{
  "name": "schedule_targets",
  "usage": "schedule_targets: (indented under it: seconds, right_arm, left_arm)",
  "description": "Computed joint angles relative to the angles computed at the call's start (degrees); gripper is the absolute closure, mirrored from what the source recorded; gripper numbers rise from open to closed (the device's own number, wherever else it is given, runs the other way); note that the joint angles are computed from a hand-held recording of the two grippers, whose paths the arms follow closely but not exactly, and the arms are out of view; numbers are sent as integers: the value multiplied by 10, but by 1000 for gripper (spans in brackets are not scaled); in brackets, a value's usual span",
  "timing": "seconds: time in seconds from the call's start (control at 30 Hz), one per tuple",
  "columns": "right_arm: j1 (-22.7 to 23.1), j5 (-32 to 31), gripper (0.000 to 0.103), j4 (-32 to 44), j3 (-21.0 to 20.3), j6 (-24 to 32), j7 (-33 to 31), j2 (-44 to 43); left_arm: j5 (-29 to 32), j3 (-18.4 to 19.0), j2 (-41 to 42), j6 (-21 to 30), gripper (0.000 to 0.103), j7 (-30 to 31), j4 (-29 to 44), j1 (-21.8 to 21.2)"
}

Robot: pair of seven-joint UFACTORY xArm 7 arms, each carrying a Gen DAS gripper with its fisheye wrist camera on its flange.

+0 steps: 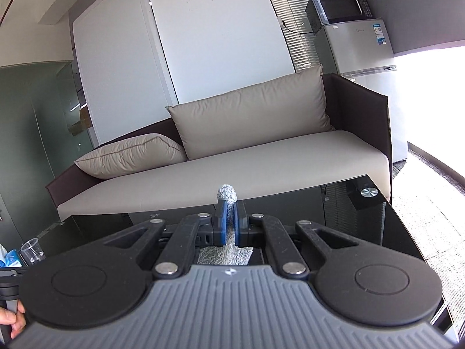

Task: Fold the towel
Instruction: 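Raise the towel with both tools, shaking it out to unfold it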

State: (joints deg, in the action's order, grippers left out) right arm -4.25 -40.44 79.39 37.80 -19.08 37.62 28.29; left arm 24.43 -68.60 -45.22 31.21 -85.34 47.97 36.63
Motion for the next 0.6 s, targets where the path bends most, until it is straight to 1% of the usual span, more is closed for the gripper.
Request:
schedule_targets:
  seconds: [0.1,0.2,0.23,0.37,0.47,0.6]
  right_arm:
    - [-20,-19,98,-1,19,-7,14,-8]
    - [-26,-41,99,-3,22,-19,38,-18]
    - [-25,-48,99,-3,18,-21,45,-20]
    - [-21,-79,101,0,6,-27,77,-29]
    - [-8,-88,101,-1,-16,-39,95,-39]
    - [8,-105,101,2,-43,-50,124,-51]
  left_arm:
    - [3,6,-12,6,99,4,12,3]
    - [3,10,-23,9,99,10,27,10]
    - [3,8,-27,15,99,15,36,16]
    - [-8,10,-31,9,99,30,49,29]
    - [-16,9,-36,6,99,41,55,37]
    - [-27,6,-47,19,99,59,70,48]
